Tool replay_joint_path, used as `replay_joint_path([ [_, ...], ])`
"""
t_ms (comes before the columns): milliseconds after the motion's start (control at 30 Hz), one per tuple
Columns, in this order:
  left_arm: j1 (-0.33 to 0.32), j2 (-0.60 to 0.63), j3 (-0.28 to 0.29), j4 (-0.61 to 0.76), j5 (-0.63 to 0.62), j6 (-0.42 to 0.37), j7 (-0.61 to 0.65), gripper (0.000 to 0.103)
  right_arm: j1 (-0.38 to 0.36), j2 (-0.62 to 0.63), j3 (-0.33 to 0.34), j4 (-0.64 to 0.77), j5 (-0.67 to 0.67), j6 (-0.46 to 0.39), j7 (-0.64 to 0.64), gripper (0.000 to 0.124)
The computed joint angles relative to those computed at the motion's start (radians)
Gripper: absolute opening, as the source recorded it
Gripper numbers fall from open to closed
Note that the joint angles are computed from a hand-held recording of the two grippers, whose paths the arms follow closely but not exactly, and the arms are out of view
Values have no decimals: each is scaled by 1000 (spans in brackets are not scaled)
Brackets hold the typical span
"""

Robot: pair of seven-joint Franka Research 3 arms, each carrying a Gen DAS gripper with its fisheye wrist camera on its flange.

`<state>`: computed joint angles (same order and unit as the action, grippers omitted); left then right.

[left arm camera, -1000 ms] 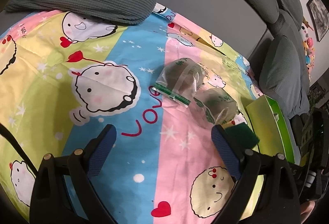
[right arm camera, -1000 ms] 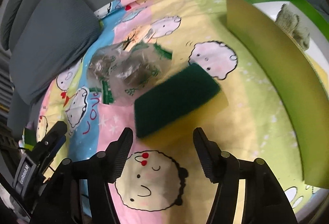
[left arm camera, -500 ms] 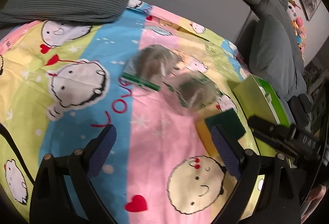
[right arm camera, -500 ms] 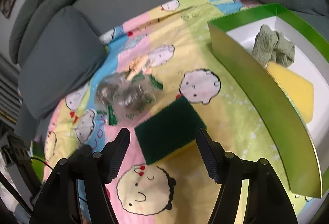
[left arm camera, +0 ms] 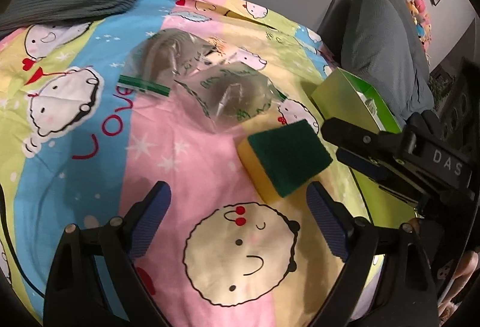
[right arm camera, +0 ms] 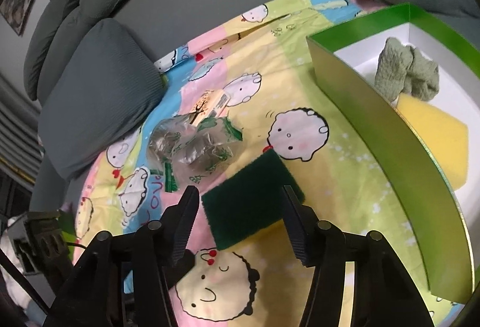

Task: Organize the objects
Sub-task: 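Grasp the green-and-yellow scrub sponge on the bedsheet with the right gripper, then lift the scrub sponge and carry it toward the green-rimmed box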

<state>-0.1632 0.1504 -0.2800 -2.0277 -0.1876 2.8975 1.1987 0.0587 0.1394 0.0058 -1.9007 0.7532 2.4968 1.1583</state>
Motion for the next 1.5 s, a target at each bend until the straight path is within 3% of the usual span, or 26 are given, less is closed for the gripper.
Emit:
replay_joint_path([
  [400, 3, 33, -24, 32, -62, -36, 51, 81, -10, 42, -3, 35, -39, -37, 45, 58],
  [867, 9, 51, -33, 50, -87, -47, 63, 76, 1, 22, -8, 14, -115, 23, 81, 58],
  [1167, -1, 65, -34, 68, -74, -55, 59, 69, -15, 63, -3, 54, -102, -40, 92, 61],
  [1500, 12, 82, -50, 82, -83, -46, 86, 48, -25, 93, 4, 79, -93, -73, 81, 64],
])
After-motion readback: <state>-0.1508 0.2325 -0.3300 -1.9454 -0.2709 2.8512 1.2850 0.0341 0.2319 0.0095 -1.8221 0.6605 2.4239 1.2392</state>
